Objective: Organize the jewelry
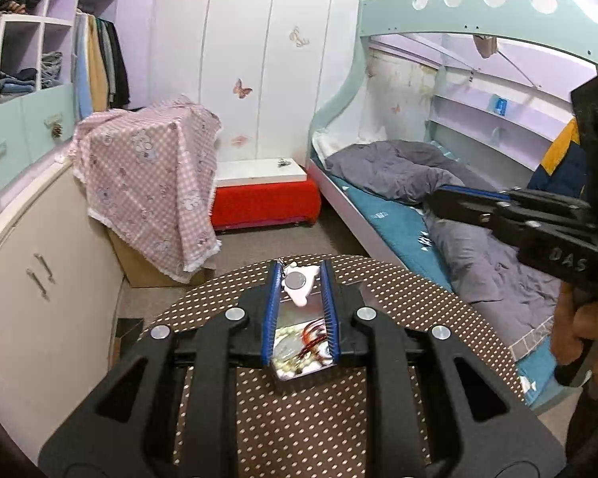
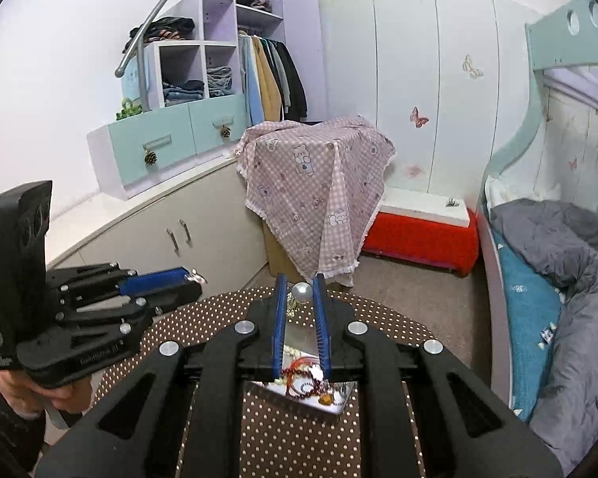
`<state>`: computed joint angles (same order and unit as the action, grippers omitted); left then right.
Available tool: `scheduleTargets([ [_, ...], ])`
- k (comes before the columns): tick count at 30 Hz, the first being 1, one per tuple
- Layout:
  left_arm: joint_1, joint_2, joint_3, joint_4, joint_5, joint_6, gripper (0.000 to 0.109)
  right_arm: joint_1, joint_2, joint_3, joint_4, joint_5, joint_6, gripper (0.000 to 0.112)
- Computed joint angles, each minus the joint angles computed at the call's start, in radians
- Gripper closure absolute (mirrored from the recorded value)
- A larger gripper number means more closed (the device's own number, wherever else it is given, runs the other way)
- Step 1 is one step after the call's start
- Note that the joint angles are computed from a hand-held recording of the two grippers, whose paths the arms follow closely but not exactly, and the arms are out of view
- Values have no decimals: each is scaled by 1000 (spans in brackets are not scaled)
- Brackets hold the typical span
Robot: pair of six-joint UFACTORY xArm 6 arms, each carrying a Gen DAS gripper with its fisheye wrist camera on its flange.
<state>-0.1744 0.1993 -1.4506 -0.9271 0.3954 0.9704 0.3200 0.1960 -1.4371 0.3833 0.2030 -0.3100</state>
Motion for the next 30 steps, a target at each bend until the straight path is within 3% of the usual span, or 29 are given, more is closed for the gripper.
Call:
scheduleTargets([
  [10, 1, 174, -209, 200, 131, -223, 88, -47, 185, -206, -33, 169, 132, 99],
  [11, 4, 188, -227, 221, 146, -253, 80, -52, 201, -224, -40, 184, 155, 95],
  [12, 6, 194, -231, 249, 142, -286, 45, -55, 211, -237, -30, 195, 164, 89],
  [13, 5, 190, -217, 263, 106, -314, 28, -60, 219, -246, -4, 208, 173, 71],
  [14, 6, 178, -194, 237, 65, -306, 19, -62, 216, -243, -2, 207, 191, 53],
  [17, 18, 148, -156, 220, 37, -307, 18, -60, 176, -181, 63, 147, 172, 26],
  [19, 18, 117, -110, 241, -17, -324, 16, -59, 148, -141, 29, 106, 225, 18],
  [27, 8, -52, 103, 354, -234, -413, 12, -53, 43, -30, -185, 47, 425, 17],
  [30, 15, -112, 169, 382, -279, -453, 12, -50, -11, 27, -361, 38, 583, 17],
])
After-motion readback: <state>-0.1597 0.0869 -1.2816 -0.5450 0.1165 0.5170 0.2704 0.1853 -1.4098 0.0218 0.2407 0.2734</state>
